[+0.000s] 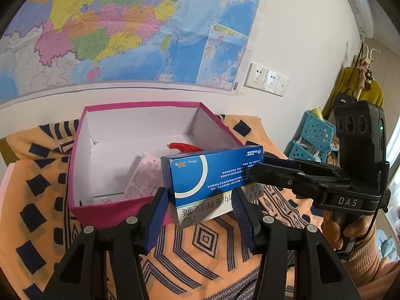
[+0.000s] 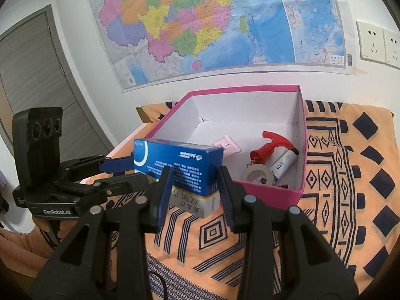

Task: Organize rigid objects
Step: 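Carry the medicine box over the magenta box's opening with the right gripper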

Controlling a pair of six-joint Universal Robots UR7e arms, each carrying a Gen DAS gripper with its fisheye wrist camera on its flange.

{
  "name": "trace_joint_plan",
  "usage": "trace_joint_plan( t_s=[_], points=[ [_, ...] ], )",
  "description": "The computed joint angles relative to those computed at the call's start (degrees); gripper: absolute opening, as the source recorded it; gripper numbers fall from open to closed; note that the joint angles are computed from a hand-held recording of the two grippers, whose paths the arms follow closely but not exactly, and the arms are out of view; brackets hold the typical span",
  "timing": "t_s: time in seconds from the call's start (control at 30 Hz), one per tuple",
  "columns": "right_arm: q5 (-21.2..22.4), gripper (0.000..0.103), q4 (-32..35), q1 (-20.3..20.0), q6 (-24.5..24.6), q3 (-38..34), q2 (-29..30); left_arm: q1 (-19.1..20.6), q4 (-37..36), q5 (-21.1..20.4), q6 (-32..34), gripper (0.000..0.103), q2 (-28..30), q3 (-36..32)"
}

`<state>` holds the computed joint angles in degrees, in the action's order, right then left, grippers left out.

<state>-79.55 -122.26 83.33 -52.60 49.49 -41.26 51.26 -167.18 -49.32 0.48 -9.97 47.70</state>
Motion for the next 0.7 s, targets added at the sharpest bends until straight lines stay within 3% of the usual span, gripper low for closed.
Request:
trace_joint_plan(
  t_s=[0.7],
  points=[
    [0.36, 0.04, 0.34, 0.13, 0.77, -2.69, 1.42, 0.54, 1.79, -0.53, 0.7, 0.052, 1.83, -4.69]
  ],
)
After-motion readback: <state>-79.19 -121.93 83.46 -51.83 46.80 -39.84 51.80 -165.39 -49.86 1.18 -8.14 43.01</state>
